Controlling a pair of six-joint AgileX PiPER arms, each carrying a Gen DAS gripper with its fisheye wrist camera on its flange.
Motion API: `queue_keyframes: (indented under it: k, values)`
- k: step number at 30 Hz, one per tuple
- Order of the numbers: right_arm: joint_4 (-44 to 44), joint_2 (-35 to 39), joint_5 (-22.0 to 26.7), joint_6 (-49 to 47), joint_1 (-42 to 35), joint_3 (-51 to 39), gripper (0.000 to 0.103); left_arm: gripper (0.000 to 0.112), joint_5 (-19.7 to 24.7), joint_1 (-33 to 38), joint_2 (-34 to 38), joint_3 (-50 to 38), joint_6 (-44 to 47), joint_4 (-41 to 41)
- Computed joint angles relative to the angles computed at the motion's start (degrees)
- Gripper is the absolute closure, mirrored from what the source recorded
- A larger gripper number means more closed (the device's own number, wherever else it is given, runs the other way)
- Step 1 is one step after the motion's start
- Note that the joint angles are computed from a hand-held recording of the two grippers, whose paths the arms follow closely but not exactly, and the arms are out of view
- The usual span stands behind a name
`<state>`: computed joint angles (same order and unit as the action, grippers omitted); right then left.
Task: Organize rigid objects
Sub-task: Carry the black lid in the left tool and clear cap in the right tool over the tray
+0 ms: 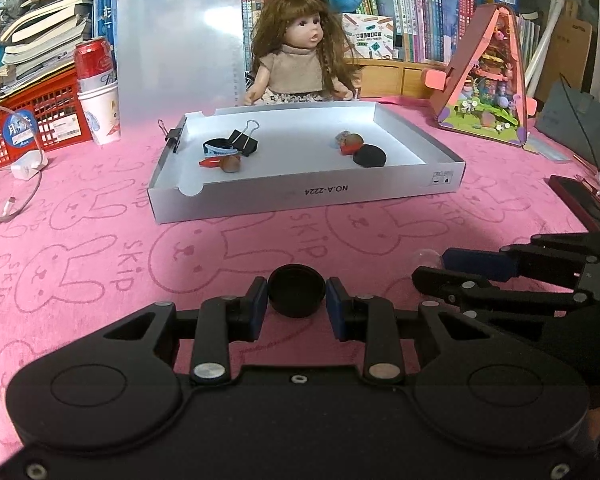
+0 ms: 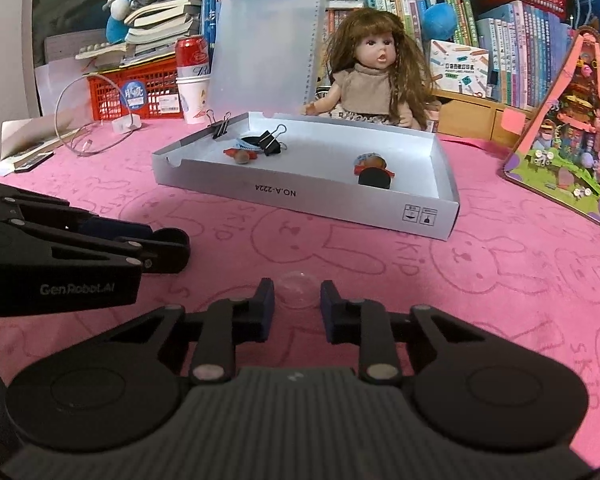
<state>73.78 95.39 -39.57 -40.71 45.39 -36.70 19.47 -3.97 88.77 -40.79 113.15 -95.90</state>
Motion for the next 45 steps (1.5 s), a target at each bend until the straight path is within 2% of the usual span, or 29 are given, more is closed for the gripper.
queue_keyframes:
  k: [10,26,31,45]
  values:
    - [0.06,-0.22,-0.83,1.89,0.39,0.16,0.074,0.082,-0.27,0.19,0.05,-0.22,-0.44,-1.74]
    - [2.22,-2.12,-0.61,-1.3,-1.37,-1.52,0.074,0.082,-1.14,-0.51,0.92,-4.47,-12.1,5.78]
    - [3.52,-2.91,0.88,-3.76,-3.53,-2.93,0.074,0.082,-0.94,-0.62,1.99,-7.65,-19.33,11.24]
    - [6.83,-3.17,4.92,-11.42,-10.05,-8.45,0.074,0.082,-2.55,-1.81,5.94,-18.0,-30.25,18.78]
